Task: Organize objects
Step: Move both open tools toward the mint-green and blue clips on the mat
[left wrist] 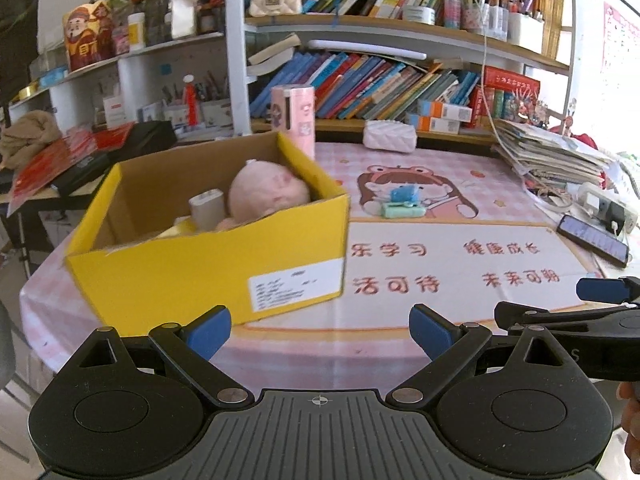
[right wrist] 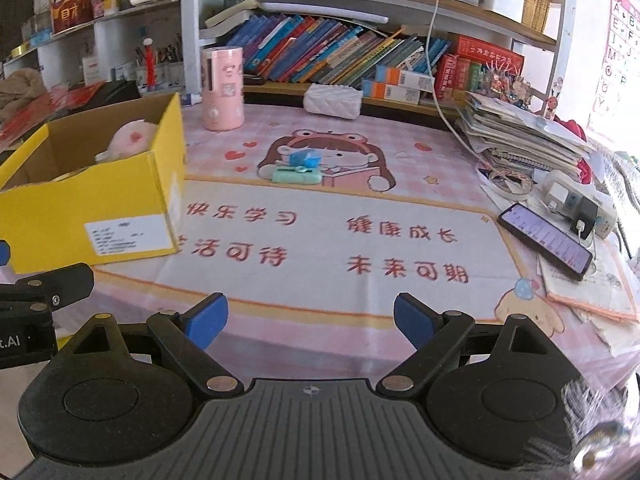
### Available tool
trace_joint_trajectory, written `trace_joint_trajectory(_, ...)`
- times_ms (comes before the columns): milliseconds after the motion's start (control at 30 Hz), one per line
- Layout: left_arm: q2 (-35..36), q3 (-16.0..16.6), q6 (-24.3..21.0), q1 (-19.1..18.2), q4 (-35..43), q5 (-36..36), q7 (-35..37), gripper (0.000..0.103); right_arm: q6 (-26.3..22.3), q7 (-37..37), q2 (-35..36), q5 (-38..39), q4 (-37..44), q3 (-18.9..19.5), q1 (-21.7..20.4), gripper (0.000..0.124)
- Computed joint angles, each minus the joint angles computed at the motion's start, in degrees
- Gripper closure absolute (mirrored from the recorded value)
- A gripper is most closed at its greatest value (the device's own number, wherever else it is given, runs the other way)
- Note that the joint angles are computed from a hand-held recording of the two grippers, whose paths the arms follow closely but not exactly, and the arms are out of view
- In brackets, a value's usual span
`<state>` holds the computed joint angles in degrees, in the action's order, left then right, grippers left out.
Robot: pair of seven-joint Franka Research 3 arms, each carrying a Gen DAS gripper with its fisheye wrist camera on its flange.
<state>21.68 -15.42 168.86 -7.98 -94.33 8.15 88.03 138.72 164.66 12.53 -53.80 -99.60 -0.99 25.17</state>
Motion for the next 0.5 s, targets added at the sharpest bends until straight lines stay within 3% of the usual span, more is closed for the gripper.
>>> trace_joint_trajectory(500, 11.9, 2.3, -6.1, -7.1, 18.5, 4.7, -3.9, 0.006, 4.5, -8.2, 3.3, 4.8, 4.0, -3.6, -4.2, 0.034)
